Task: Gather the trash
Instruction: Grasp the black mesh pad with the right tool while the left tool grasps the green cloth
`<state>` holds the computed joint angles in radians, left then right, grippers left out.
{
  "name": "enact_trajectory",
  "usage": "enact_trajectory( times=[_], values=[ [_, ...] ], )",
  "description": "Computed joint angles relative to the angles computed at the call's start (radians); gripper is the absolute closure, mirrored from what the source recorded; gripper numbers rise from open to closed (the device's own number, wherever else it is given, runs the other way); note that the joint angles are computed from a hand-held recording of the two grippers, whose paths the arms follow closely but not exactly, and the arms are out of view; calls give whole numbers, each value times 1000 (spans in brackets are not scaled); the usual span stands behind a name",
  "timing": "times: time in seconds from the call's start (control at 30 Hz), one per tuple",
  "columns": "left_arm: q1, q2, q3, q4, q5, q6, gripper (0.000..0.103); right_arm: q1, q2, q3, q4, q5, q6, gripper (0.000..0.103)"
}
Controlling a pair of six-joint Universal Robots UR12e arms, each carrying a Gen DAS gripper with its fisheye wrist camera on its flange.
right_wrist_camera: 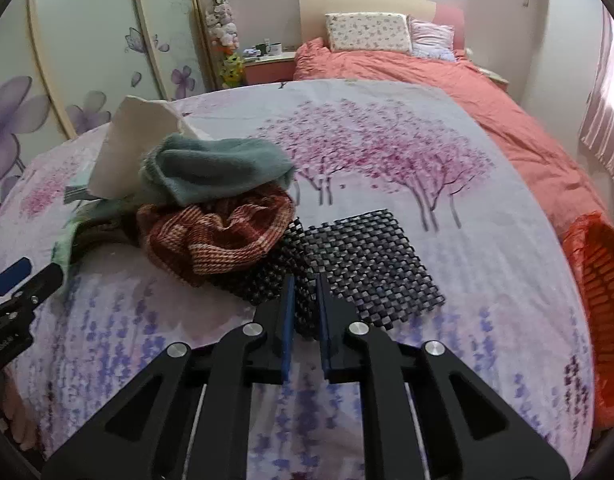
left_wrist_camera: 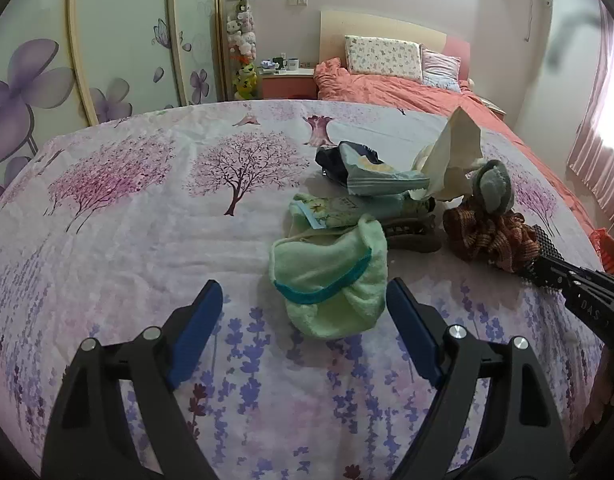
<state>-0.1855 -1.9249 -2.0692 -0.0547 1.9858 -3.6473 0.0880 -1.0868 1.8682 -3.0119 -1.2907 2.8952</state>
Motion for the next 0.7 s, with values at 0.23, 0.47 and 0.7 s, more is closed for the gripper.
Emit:
enact_trajectory(
  times=[0.23,0.47,0.7],
  values=[
    [0,-3,2,3,-2,7,22,-15,21,-23,-39,-127,146,100],
    [4,-12,16,-14,-26,14,28,-21,28,-31,-29,-146,174,100],
    [14,-19,37,-66,-43,-7,38,-30,29,-33,-21,-116,188,100]
  ],
)
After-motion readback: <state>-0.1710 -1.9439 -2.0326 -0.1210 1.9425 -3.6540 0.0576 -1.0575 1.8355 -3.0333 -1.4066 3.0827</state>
